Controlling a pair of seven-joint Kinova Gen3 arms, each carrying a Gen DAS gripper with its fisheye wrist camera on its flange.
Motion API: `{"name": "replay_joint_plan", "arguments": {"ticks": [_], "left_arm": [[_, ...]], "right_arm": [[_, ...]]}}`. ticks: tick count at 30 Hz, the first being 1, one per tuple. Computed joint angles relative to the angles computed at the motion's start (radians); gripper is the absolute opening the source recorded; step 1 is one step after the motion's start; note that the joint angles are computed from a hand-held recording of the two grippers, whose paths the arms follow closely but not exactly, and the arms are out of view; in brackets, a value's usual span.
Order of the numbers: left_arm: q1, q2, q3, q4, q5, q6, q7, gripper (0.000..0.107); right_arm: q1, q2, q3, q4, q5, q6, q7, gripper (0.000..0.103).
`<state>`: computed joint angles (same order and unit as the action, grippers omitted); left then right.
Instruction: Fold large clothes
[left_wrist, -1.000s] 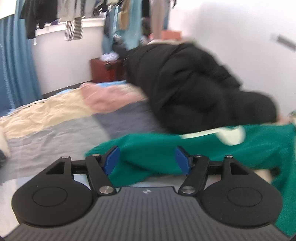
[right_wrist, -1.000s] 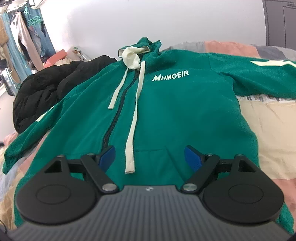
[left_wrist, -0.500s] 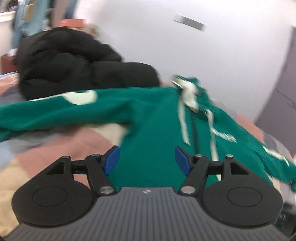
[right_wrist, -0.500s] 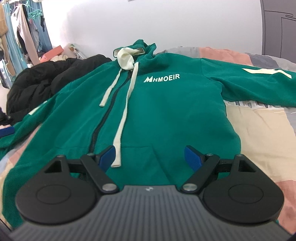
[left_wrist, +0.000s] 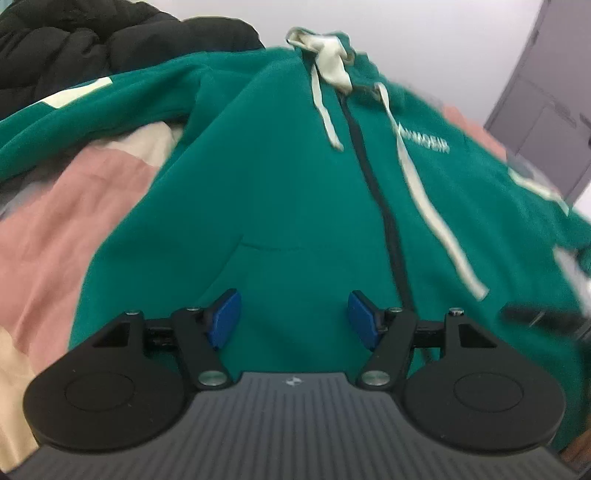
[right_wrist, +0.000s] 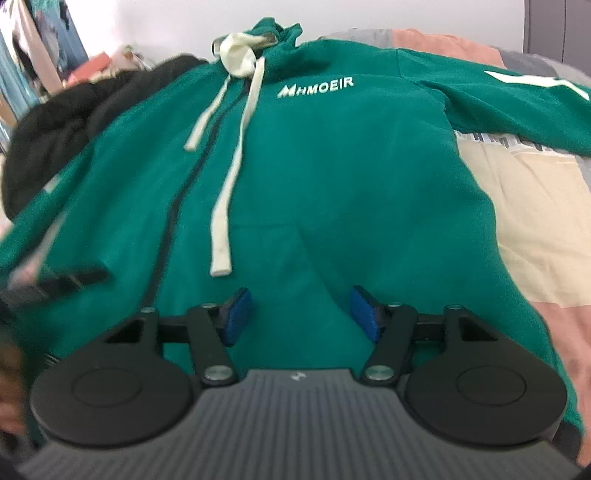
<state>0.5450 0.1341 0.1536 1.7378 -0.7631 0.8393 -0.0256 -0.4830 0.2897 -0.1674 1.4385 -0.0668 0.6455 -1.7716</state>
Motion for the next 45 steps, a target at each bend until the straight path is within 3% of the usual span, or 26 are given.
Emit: {"name": "replay_joint_plan", "arguments": {"ticks": [2,6,9,12,14,15,21,25,27,29,33,35,37,40,43,45], "left_arm": [[0.011,0.011,0.006,-0.011,-0.013,0.021,-0.017,0.070],[0.009,-0.004,0.001,-0.001,-0.005,-0.014,-0.004,0.071],[-0.010,-0.052,-0.005,0.047,-0.017,-0.101,0.053,0.071],[-0.028,-0.077,0.011,0.066,-0.065,-0.107,0.127,0.071],[-0.035,-0.081,0.023,0.072,-0.100,-0.097,0.188,0.071],[-0.040,-0.084,0.026,0.076,-0.110,-0.099,0.210,0.071],[-0.041,-0.068,0.048,0.056,-0.159,-0.044,0.276,0.071],[-0.032,-0.046,0.042,0.036,-0.175,-0.021,0.286,0.071],[-0.024,-0.036,0.037,0.027,-0.182,-0.012,0.292,0.071],[-0.018,-0.025,0.029,0.017,-0.188,-0.006,0.301,0.071],[-0.016,-0.008,0.008,0.005,-0.188,-0.014,0.315,0.071],[-0.016,-0.001,0.000,0.000,-0.182,-0.012,0.313,0.071],[-0.015,-0.001,-0.007,0.002,-0.180,-0.014,0.316,0.071],[-0.010,-0.009,-0.010,0.013,-0.197,-0.017,0.339,0.071],[-0.006,-0.019,-0.006,0.025,-0.224,-0.020,0.369,0.071],[-0.007,-0.021,-0.001,0.025,-0.229,-0.018,0.373,0.071]], "right_arm": [[0.064,-0.012,-0.031,-0.011,-0.069,0.007,0.039,0.059],[0.151,-0.053,-0.023,-0.011,-0.155,-0.008,0.046,0.060],[0.290,-0.068,-0.091,-0.020,-0.169,-0.006,0.006,0.060],[0.429,-0.066,-0.149,-0.024,-0.174,-0.024,-0.051,0.062],[0.521,-0.058,-0.198,0.000,-0.139,-0.087,-0.128,0.084],[0.568,-0.050,-0.222,0.015,-0.127,-0.128,-0.165,0.089],[0.826,0.128,-0.443,0.034,-0.012,-0.372,-0.335,0.089],[0.888,0.269,-0.511,-0.014,-0.001,-0.531,-0.395,0.089],[0.885,0.331,-0.511,-0.081,0.005,-0.556,-0.422,0.090],[0.881,0.395,-0.527,-0.174,0.064,-0.521,-0.483,0.090],[0.766,0.441,-0.383,-0.357,0.167,-0.399,-0.645,0.090],[0.746,0.455,-0.358,-0.422,0.191,-0.372,-0.712,0.090],[0.775,0.471,-0.407,-0.444,0.216,-0.410,-0.715,0.091],[0.841,0.497,-0.546,-0.453,0.260,-0.532,-0.612,0.091],[0.909,0.497,-0.677,-0.396,0.349,-0.654,-0.490,0.091],[0.946,0.474,-0.698,-0.314,0.345,-0.736,-0.418,0.090]]}}
